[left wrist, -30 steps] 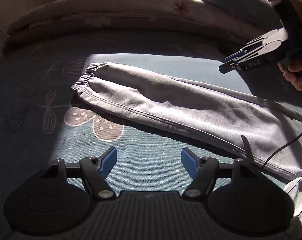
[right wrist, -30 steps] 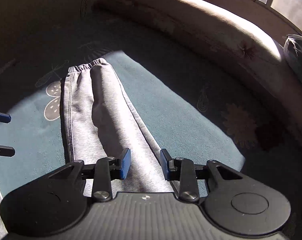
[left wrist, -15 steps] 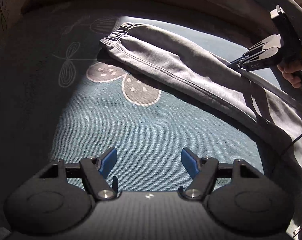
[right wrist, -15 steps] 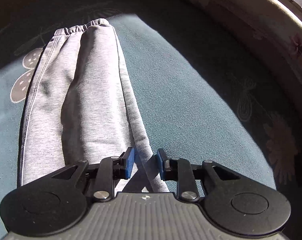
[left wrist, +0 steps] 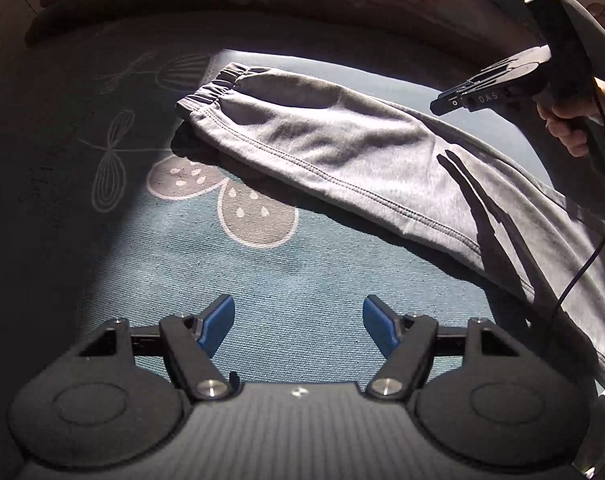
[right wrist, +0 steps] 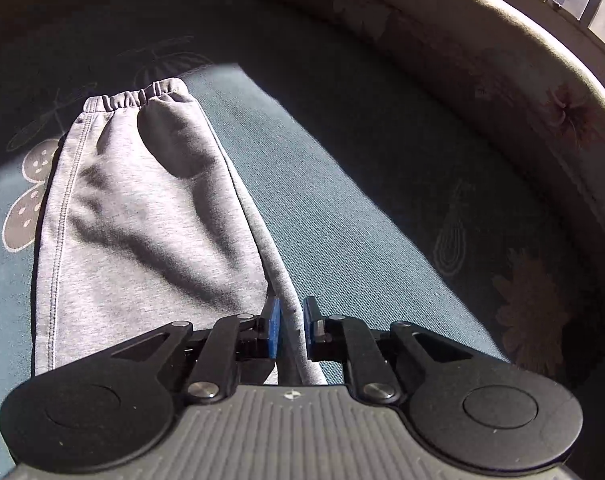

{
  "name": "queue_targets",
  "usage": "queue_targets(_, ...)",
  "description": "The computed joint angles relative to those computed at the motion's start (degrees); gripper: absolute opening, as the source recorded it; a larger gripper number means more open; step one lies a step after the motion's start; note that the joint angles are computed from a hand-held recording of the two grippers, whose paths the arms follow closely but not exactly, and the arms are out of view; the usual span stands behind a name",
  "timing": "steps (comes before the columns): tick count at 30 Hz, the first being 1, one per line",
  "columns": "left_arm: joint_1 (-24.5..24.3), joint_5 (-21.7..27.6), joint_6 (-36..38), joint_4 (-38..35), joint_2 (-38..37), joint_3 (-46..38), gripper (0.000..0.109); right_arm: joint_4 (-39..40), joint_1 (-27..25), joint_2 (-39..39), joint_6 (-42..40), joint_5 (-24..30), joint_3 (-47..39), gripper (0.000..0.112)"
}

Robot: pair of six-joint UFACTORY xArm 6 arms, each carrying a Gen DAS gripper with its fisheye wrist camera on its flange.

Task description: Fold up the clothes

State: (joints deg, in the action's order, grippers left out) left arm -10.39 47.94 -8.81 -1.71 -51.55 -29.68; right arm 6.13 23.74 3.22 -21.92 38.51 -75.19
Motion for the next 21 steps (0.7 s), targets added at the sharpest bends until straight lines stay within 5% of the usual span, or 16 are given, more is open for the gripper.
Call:
queue_targets(10,3.6,-0.1,0.7,-1.5,-0.5,0.4,0.071,10.5,3.9,21.3,-4.8,2.9,-27.3,0.023)
queue_targets(15,6.4,0.6,1.8,-2.5,-1.6,1.6,0.071,9.3,5.7,30.6,-4.8,7.8,-39.1,0.029)
queue_targets(21,9.0,1.4,1.6,-2.7,-2.8,2.9,0.071,5.9,6.9,30.7,-5.2,6.8,-37.5,0.028)
